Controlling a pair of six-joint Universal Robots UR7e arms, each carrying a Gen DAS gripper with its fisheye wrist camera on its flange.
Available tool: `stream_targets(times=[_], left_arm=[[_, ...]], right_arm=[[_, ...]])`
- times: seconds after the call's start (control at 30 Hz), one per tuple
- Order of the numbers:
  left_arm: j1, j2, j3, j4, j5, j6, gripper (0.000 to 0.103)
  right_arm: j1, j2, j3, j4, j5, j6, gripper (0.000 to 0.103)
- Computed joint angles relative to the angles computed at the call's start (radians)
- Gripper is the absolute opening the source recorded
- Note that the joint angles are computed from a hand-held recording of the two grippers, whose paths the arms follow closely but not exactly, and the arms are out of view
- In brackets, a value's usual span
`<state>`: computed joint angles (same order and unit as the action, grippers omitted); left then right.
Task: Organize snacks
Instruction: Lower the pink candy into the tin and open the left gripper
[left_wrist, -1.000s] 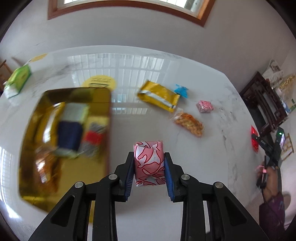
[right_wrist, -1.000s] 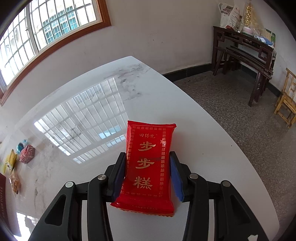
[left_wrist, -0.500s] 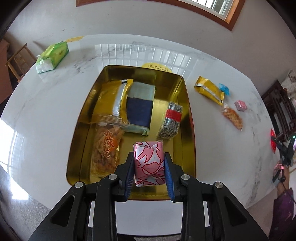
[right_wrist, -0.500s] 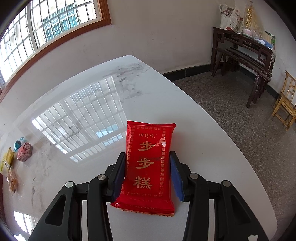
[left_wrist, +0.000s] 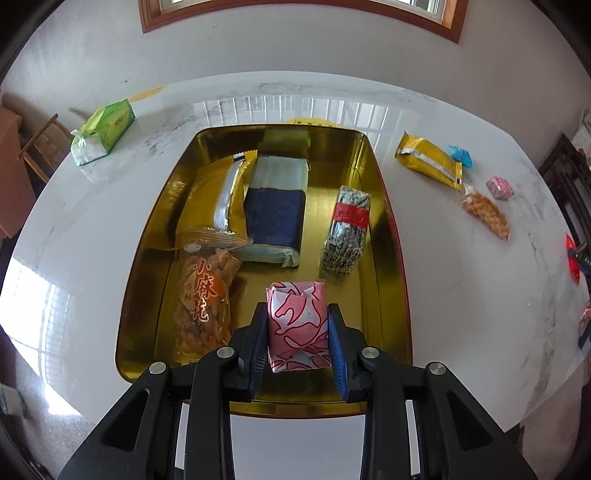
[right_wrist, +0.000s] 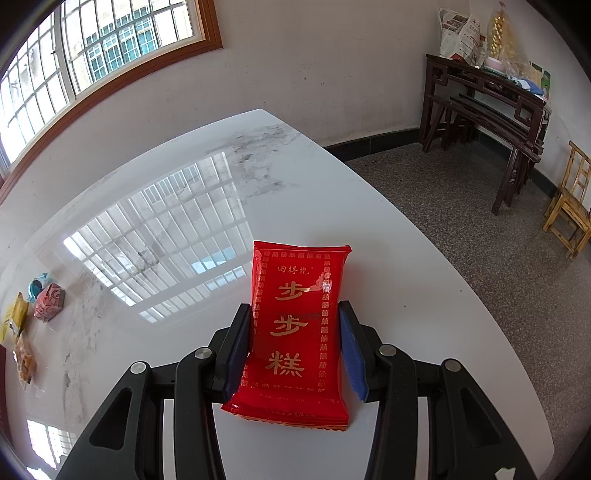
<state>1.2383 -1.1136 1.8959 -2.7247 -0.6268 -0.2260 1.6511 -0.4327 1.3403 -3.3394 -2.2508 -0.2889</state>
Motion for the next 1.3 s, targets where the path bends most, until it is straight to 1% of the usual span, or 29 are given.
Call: stream_targets(times=[0.4, 0.8, 0.9, 0.97, 1.03, 1.1, 1.13, 1.27, 1.3], left_arm=[[0.01, 0.035, -0.008, -0.023, 0.013, 0.023, 0.031], [0.021, 0.047, -0.017, -0.013, 0.011, 0.021, 0.032], [0.018, 0.057, -0.01, -0.042, 0.041, 0.042, 0.032], [0.015, 0.062, -0.001, -0.084, 0.054, 0.08, 0.032], [0.009, 0.069, 0.004, -0.115, 0.074, 0.111, 0.034], [0.006, 0.074, 0.005, -0.126, 0.09, 0.127, 0.039], [0.003, 0.077, 0.008, -0.142, 0.101, 0.139, 0.04], [-0.011, 0.089, 0.028, -0.252, 0.135, 0.212, 0.055], [-0.014, 0.09, 0.034, -0.28, 0.135, 0.23, 0.057]], right_arm=[[0.0, 0.0, 0.003, -0.003, -0.002, -0.002, 0.044], [0.002, 0.0, 0.004, -0.004, -0.006, -0.006, 0.045], [0.002, 0.001, 0.003, -0.003, -0.007, -0.007, 0.045], [0.002, 0.0, 0.005, -0.003, -0.007, -0.008, 0.046], [0.002, 0.002, 0.002, -0.002, -0.009, -0.011, 0.046], [0.002, 0.0, 0.004, -0.003, -0.01, -0.013, 0.047], [0.002, 0.002, 0.001, -0.001, -0.011, -0.014, 0.047], [0.003, 0.005, -0.004, 0.002, -0.014, -0.018, 0.047], [0.003, 0.005, -0.004, 0.002, -0.015, -0.019, 0.047]])
